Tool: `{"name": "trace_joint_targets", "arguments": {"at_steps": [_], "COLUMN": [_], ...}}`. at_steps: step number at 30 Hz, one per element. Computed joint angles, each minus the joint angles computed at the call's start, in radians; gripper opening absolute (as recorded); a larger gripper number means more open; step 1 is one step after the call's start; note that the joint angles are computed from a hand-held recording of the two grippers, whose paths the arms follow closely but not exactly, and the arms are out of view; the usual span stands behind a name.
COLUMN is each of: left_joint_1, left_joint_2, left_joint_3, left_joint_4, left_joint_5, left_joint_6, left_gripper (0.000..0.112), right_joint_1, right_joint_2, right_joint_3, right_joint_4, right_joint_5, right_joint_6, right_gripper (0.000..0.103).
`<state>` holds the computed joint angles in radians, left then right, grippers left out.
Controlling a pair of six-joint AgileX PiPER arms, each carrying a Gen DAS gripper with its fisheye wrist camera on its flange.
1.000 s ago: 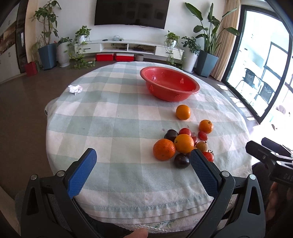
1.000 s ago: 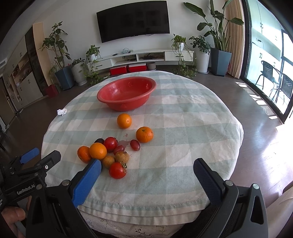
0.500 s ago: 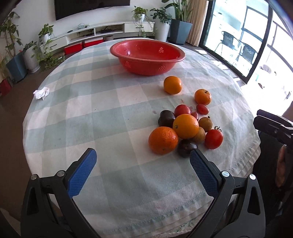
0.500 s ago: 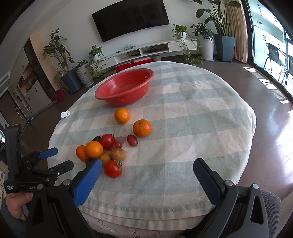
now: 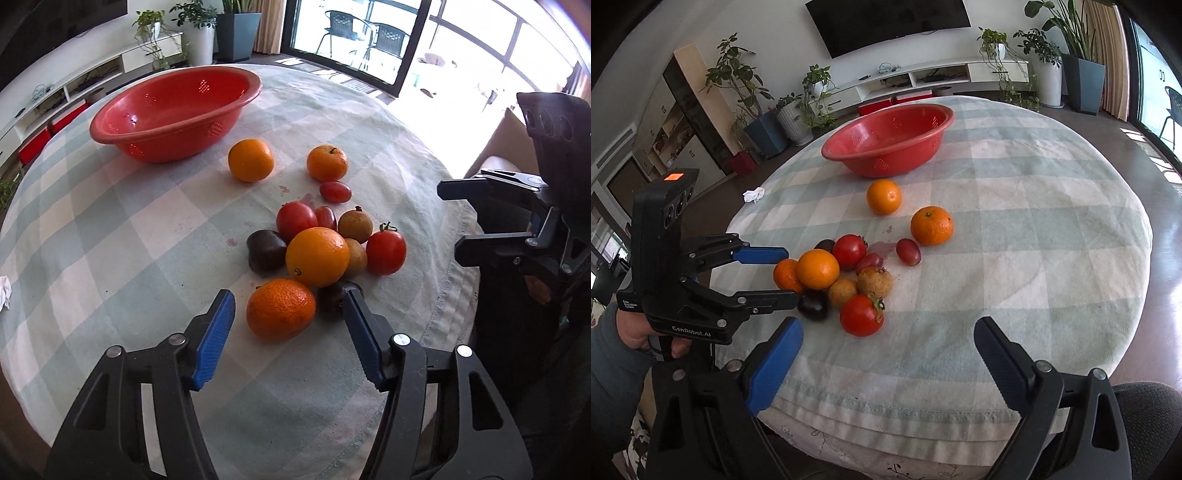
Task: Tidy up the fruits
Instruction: 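Grasp the large orange with the left gripper while the right gripper approaches a tangerine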
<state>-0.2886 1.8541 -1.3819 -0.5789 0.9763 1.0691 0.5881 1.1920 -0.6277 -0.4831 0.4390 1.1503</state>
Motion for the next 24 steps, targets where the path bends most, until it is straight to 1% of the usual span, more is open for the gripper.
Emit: {"name": "trace_joint_targets", "arguments": {"at_steps": [4, 5, 7, 9, 10, 12, 16, 24], "left_joint_1": [0.020, 0.023, 0.035, 0.050, 0.067, 0.076, 0.070, 0.064], "left_joint_2": [0.043, 0.047, 0.046, 0.053, 0.058, 0.063, 0.050, 0.046], "left_joint_3": [-0.049, -0.053, -0.049, -0.057, -0.063, -0.065, -0.049, -0.048], "left_joint_4": [-0.038, -0.043, -0.056, -0.064, -0.071, -0.081, -0.073, -0.057], "left_joint_5": [0.067, 0.072, 0.078, 0.088, 0.108, 0.117, 0.101, 0.098], "left_joint_6": [0.053, 0.063, 0.094, 0.100, 0.108, 0.117, 0.132, 0.132], "left_gripper": [0.050, 0.049, 0.044, 0.035, 0.035, 0.035, 0.035, 0.035], "right_joint_1": [-0.008, -0.009, -0.012, -0.014, -0.015, -0.019, -0.021, -0.005], "right_joint_2": [0.013, 0.016, 0.022, 0.029, 0.033, 0.041, 0.054, 0.074], "right_joint_3": [-0.006, -0.008, -0.012, -0.015, -0.017, -0.019, -0.023, -0.035], "right_joint_4": [0.022, 0.027, 0.034, 0.032, 0.034, 0.044, 0.057, 0.036], "right_joint_5": [-0.002, -0.002, -0.002, -0.002, -0.002, -0.005, -0.008, -0.002], "right_joint_6": [-0.022, -0.026, -0.034, -0.031, -0.032, -0.039, -0.050, -0.028], "right_gripper": [0.096, 0.096, 0.096, 0.096, 0.096, 0.096, 0.096, 0.096]}}
